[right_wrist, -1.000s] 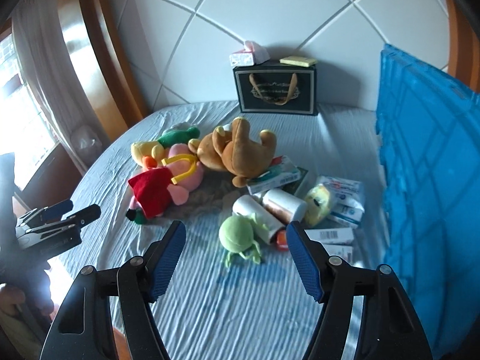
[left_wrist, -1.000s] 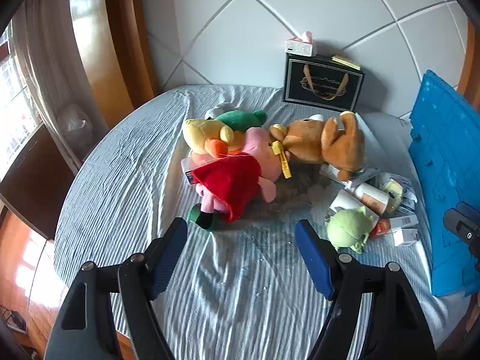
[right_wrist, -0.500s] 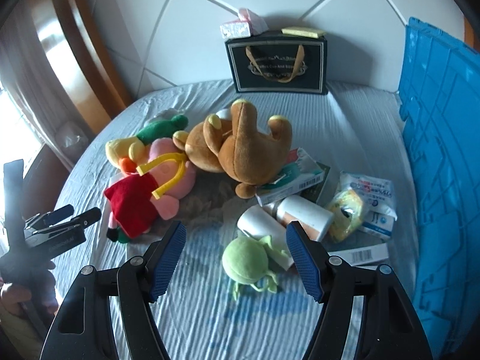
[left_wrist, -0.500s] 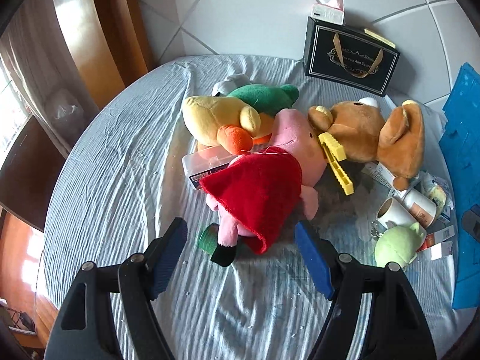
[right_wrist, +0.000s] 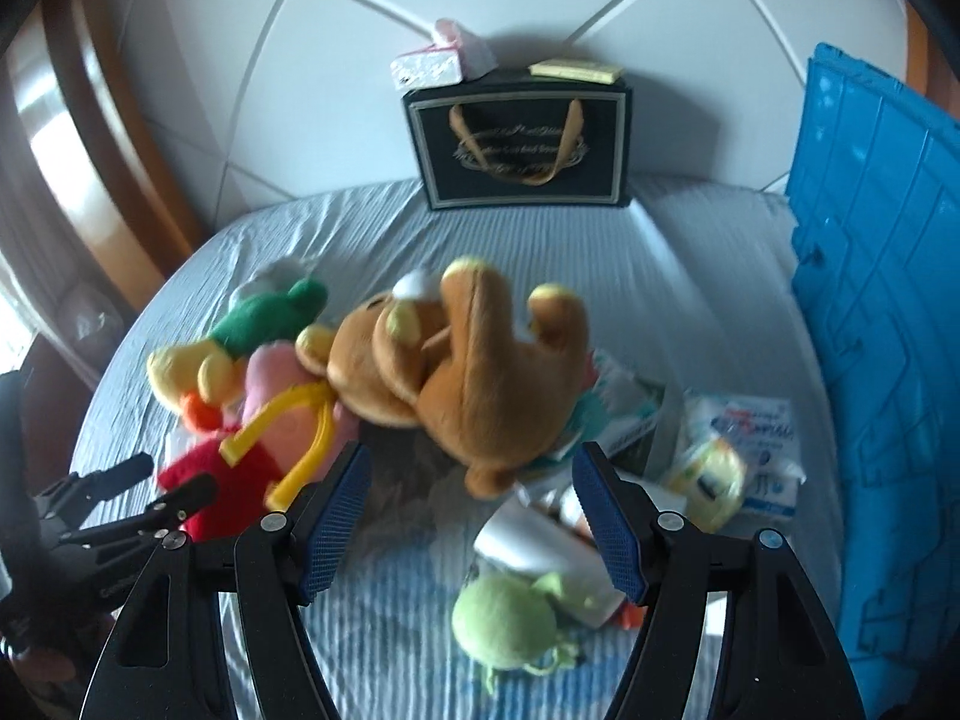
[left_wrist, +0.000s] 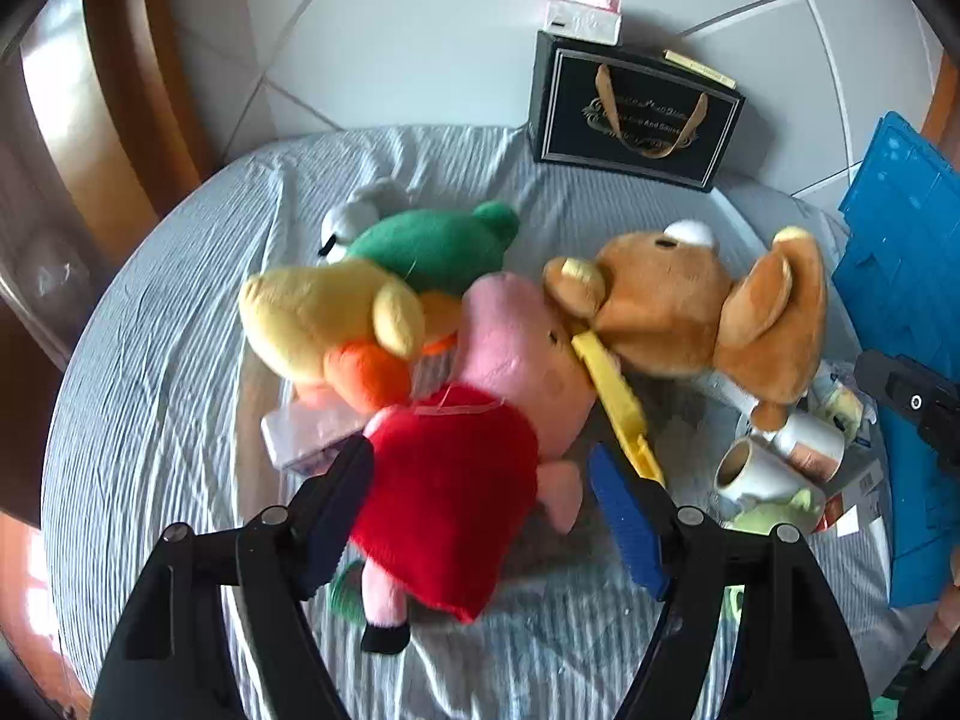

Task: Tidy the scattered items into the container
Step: 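Grasp the brown teddy bear with both tools together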

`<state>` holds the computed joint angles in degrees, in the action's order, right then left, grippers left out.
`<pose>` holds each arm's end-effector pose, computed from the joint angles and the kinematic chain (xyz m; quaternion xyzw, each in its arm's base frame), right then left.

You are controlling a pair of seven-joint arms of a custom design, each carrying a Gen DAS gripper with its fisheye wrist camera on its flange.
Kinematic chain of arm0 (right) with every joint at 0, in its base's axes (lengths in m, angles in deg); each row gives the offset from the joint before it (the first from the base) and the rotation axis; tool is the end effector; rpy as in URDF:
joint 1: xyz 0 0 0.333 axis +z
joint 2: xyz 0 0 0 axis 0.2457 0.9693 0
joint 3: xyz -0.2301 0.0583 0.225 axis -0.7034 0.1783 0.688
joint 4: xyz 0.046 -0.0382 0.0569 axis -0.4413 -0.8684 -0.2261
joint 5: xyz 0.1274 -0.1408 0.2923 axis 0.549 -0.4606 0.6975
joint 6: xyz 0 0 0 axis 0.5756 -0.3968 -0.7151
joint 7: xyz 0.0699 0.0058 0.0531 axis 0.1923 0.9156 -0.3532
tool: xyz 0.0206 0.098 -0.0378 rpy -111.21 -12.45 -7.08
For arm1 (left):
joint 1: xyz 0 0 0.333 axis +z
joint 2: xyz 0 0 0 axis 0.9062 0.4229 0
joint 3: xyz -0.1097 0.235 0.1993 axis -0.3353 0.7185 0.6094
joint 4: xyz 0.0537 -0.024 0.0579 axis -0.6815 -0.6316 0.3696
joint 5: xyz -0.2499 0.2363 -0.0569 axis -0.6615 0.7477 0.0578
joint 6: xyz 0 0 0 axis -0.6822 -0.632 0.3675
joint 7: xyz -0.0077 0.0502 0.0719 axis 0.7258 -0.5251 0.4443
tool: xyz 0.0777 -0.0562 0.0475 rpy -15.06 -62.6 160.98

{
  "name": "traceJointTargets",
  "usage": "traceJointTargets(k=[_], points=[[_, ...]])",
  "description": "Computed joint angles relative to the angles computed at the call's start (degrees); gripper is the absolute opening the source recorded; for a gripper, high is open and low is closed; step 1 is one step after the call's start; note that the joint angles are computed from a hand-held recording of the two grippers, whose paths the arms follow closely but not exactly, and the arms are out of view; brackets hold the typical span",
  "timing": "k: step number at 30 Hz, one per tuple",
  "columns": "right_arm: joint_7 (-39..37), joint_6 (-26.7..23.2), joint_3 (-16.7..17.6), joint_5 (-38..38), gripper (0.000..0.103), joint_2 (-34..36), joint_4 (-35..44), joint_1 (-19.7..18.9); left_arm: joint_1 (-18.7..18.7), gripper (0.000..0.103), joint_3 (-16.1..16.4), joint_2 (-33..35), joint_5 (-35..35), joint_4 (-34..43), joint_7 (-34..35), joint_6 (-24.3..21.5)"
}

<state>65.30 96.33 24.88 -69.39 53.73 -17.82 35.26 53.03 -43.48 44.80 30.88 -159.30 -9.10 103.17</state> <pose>0.5342 0.2737 0.5521 -0.7788 0.5358 -0.1229 0.3022 0.4460 -0.2331 0.5354 -0.7890 0.5415 -0.1805 0.2273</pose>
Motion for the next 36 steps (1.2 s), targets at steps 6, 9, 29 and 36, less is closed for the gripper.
traceJointTargets(k=[6, 9, 29, 36], points=[[8.0, -1.7, -1.9, -6.4, 0.065, 8.3, 12.2, 1.9, 0.5, 0.074, 1.8, 7.2, 2.9, 9.9, 5.2, 1.0], [8.5, -5.1, -1.9, -6.9, 0.064, 13.5, 18.1, 2.0, 0.4, 0.074, 3.3, 10.2, 4.1, 13.5, 6.9, 1.6], [-10.8, 5.9, 1.3, 13.1, 0.026, 1.2, -5.2, -4.4, -2.3, 0.074, 2.7, 11.7, -22.1, 7.7, 30.4, 16.5], [-15.4, 9.3, 1.3, 17.9, 0.026, -2.8, -11.9, -3.5, -5.4, 0.091, 2.7, 16.7, -17.8, 12.0, 31.4, 12.2]])
